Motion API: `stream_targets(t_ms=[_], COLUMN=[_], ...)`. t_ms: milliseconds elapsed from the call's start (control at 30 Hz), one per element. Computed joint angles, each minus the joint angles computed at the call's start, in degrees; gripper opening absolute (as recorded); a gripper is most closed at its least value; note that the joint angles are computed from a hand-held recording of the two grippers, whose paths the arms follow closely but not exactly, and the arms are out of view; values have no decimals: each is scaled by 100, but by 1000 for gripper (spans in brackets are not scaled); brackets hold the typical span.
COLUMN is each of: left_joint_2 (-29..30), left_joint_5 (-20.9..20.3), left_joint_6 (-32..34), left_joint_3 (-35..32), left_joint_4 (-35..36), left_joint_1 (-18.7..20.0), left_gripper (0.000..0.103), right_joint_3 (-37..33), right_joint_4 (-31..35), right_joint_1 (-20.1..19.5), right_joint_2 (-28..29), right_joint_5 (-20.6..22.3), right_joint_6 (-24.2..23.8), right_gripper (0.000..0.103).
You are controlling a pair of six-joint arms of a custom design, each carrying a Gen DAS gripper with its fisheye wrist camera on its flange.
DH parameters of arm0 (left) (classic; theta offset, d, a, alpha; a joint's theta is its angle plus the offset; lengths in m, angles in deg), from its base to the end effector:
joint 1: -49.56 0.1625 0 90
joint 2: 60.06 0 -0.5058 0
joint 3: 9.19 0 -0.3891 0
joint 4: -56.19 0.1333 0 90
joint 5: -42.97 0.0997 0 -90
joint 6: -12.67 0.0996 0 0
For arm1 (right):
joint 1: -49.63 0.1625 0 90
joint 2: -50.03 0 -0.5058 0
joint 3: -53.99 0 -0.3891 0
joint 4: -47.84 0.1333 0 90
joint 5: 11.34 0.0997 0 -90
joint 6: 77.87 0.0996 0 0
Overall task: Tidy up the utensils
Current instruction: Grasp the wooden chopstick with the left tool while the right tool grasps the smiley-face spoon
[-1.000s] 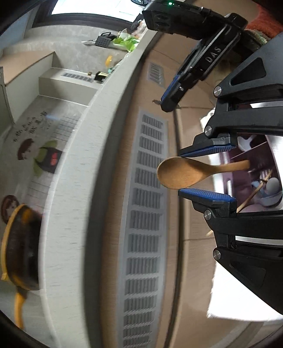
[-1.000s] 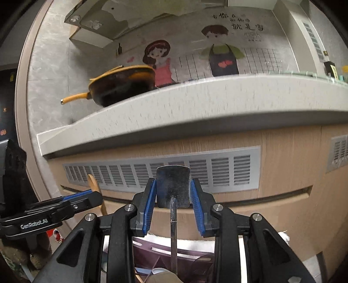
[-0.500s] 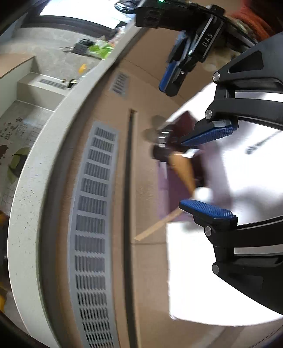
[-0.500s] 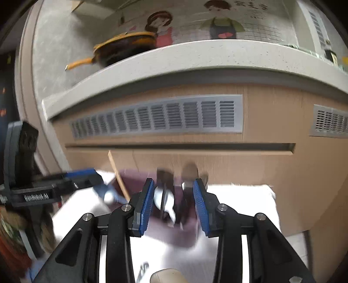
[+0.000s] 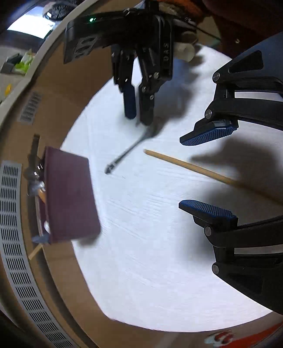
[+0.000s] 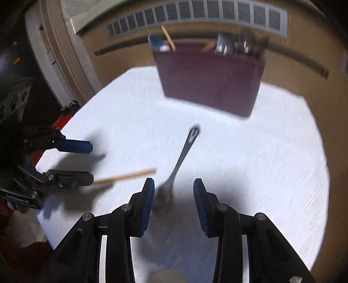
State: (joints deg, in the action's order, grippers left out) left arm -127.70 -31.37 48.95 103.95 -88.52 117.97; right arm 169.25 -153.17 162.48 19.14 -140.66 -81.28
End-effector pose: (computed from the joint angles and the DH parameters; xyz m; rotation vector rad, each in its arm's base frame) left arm -0.0641 -0.5972 0.2740 1.3490 2.5053 -0.1773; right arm 0.2961 -0.5219 0.0108 0.3547 -2.4326 0.7194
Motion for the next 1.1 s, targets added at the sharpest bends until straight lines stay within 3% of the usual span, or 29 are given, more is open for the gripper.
stream_targets(t_ms=[167, 267, 333, 833, 900, 1000, 1100], left_joint_2=[-7, 55, 94, 285, 306, 355, 505], left_joint_5=[171, 283, 340, 632, 796, 840, 767], left_joint_6=[-361, -387, -429, -319, -230, -229, -496], left_joint_3=[167, 165, 163, 86, 167, 179, -26], left_joint_4=[-200, -224, -242, -238, -426, -576, -573], left_joint_1=[72, 52, 25, -103, -154, -185, -177], left_gripper=[53, 53, 53, 52, 45, 12, 6], right_joint_3=[-155, -369, -468, 103, 120, 151, 199], right_joint_4=[135, 48, -62, -1526, -1575, -1675, -1819], right_joint_1=[116, 233, 287, 373, 373, 360, 362], right_joint_2=[285, 520, 638, -38, -37, 12, 11], right_joint_5=[-359, -785, -997, -1134, -1142, -1088, -959], right_joint_6=[249, 51, -106, -322, -298, -277, -274], right_gripper=[36, 35, 27, 26, 26, 26, 26])
